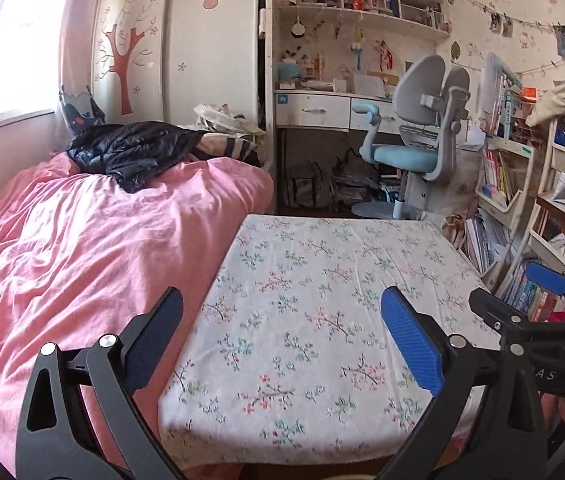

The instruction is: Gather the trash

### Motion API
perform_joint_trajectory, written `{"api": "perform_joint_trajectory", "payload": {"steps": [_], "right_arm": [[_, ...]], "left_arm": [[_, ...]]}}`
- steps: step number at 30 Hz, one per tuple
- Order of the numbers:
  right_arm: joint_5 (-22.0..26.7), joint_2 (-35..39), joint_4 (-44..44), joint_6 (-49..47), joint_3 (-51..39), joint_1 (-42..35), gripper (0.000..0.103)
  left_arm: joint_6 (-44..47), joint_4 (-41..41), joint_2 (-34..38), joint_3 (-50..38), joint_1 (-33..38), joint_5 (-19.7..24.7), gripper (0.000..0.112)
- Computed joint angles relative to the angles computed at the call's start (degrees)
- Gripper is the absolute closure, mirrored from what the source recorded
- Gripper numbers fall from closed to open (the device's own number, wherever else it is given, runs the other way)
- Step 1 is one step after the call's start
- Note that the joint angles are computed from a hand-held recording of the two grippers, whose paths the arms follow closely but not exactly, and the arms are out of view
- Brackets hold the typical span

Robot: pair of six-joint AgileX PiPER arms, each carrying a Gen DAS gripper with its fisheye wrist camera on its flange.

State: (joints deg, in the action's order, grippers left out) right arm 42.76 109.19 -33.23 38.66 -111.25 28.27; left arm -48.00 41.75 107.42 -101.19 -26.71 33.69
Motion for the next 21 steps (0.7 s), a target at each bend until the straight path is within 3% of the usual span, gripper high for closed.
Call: {"api": "perform_joint_trajectory", "payload": {"steps": [7,10,19,21], "right_arm": [[0.2,5.8,-1.2,0.6,-7.7,-1.3,0.008],[0.9,8.7,-1.4,0.7,-12.2,-2.0,0.008],[1.5,12.1,-1.2,3.0,-17.8,-4.1,0.008],[1.6,12.3,-1.0,2.7,-18.1,-4.3,0.008]], "left_arm": [[8.1,-6.9,10.6,-15.4,2.8,3.3,0.017],[8.5,-4.8,14.4,-21.0,2.7,3.3,0.017],[20.4,-14.4,31.2,-51.9,3.2,14.8,0.017],[21.4,-14.6,32.4,-54.7,2.9,15.7,0.017]]}}
